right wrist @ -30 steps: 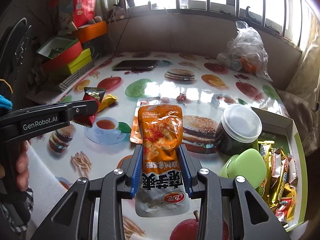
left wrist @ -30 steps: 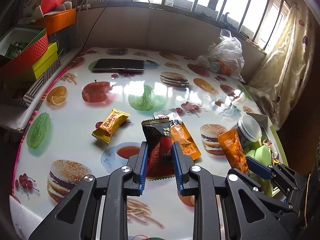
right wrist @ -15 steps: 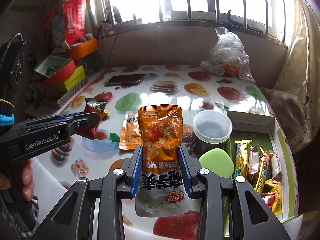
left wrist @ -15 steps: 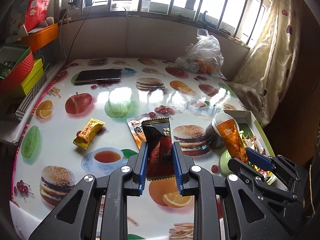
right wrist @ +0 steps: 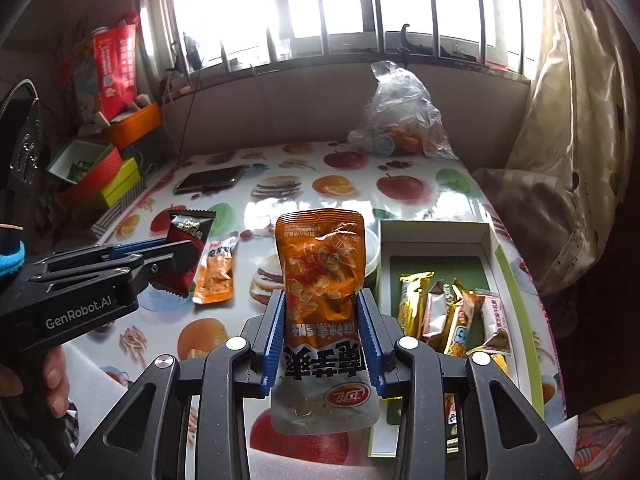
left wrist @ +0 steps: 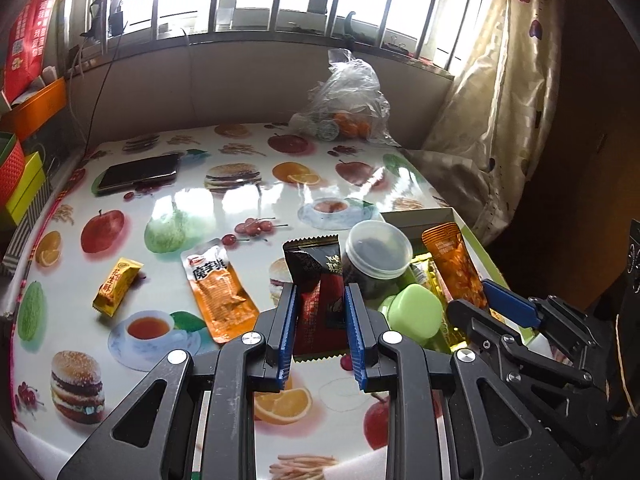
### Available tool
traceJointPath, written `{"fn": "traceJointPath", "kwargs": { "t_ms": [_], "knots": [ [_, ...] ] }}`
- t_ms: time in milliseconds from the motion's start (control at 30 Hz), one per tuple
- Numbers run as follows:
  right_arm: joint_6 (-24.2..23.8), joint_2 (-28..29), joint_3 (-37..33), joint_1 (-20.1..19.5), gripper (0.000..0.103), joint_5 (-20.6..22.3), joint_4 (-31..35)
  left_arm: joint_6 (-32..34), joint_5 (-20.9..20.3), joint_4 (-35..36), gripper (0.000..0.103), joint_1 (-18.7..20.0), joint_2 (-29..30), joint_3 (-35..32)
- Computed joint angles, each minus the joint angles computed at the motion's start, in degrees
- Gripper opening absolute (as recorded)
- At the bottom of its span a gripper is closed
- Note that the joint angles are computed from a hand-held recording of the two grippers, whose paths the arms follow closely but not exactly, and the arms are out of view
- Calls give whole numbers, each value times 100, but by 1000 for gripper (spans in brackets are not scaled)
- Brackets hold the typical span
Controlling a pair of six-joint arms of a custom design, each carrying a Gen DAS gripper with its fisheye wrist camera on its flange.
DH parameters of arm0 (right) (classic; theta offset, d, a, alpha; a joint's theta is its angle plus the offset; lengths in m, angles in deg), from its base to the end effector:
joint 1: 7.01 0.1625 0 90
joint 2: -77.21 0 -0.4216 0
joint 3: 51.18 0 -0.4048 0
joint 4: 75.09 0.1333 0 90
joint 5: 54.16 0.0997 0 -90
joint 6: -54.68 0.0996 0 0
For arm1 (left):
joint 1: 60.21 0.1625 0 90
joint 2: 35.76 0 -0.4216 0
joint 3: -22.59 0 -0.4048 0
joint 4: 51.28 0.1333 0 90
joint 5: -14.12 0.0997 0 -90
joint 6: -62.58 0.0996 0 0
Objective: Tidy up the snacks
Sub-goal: 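Carry the orange packet in the right tool and red packet in the left tool toward the green box, then lower both packets into the green box and open both tools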
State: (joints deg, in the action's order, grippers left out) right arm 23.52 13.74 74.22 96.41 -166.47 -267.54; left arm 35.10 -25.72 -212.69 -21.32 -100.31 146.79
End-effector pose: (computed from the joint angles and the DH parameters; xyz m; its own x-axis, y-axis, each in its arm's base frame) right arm 0.2123 -0.4782 0.1773 -0.7277 -0.3610 0.5831 -0.6462 0.6458 -0.4067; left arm -0.2546 -0.4749 0.1517 -0.8165 0.0716 -0.5729 0.4342 0.7301 -0.5277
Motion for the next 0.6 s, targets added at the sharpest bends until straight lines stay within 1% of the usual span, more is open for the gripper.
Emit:
{"fn": "traceJointPath", "kwargs": {
  "t_ms": [267,400,600],
  "knots": [
    [-25,-271,86,-220,34,-43,-48,231,-217,-92,25,-50,388,-295],
    [-17,-357,116,-331,34,-68,-77,335,-436,-166,25,-20,571,-449],
    [-9,-444,129,-504,34,-125,-107,459,-583,-197,25,13,852,-688]
  ]
}}
